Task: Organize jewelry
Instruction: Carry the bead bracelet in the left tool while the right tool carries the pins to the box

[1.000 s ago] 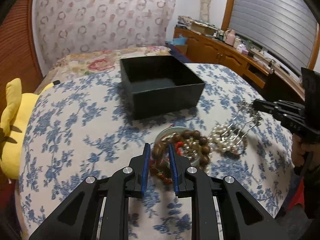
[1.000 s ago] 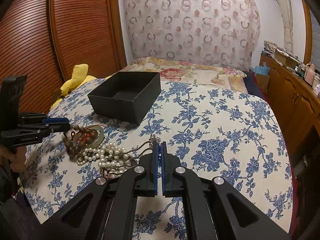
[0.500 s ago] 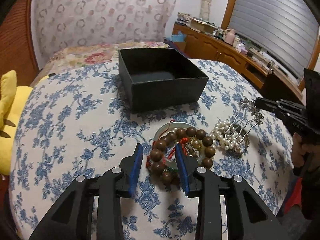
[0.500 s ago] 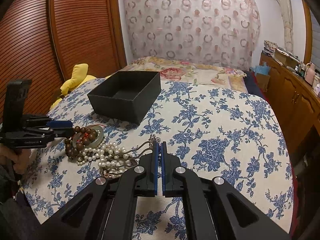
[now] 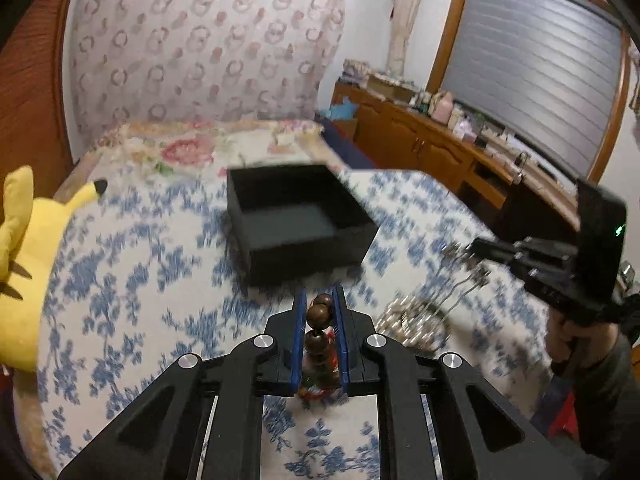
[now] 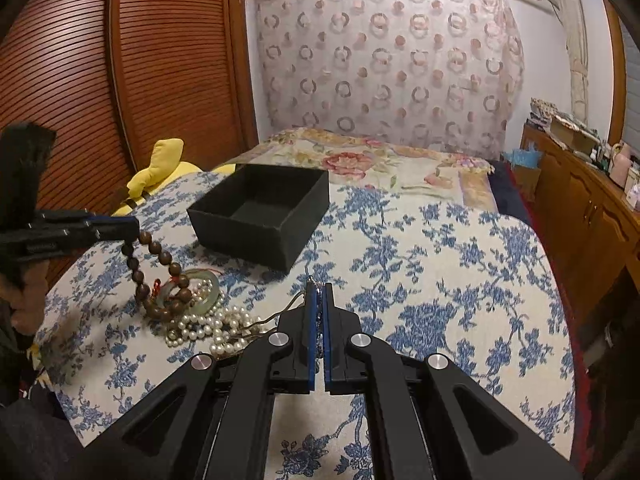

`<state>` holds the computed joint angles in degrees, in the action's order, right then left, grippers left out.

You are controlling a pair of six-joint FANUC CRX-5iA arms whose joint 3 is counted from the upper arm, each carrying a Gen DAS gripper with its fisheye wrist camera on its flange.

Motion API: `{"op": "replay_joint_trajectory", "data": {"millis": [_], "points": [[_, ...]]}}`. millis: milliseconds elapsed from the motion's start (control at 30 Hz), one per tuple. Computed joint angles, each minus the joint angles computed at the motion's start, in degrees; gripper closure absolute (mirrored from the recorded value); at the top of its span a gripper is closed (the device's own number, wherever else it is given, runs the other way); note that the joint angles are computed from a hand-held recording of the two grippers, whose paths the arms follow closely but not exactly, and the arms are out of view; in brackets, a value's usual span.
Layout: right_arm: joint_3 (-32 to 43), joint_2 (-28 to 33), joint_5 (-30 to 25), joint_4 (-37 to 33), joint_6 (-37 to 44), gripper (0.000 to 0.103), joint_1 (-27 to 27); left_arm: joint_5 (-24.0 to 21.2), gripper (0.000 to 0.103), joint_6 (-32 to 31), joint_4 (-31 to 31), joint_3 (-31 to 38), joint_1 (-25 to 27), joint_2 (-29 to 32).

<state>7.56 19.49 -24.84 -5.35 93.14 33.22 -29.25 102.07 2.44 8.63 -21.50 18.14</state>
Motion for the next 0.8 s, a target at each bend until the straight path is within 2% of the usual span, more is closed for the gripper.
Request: {"op": "replay_joint_trajectory", "data": {"millis": [433, 800], "points": [[2.67, 0.56, 1.92, 3.67, -0.34, 0.1, 1.29, -2.89, 0.091, 4.46, -7.39, 8.01, -0.49, 0.98], [13.46, 6.69, 1.23, 5.12, -1.46, 0.1, 2.14, -5.81, 0.091, 8.66, -13.19, 14.87, -0.06, 3.15]]}}
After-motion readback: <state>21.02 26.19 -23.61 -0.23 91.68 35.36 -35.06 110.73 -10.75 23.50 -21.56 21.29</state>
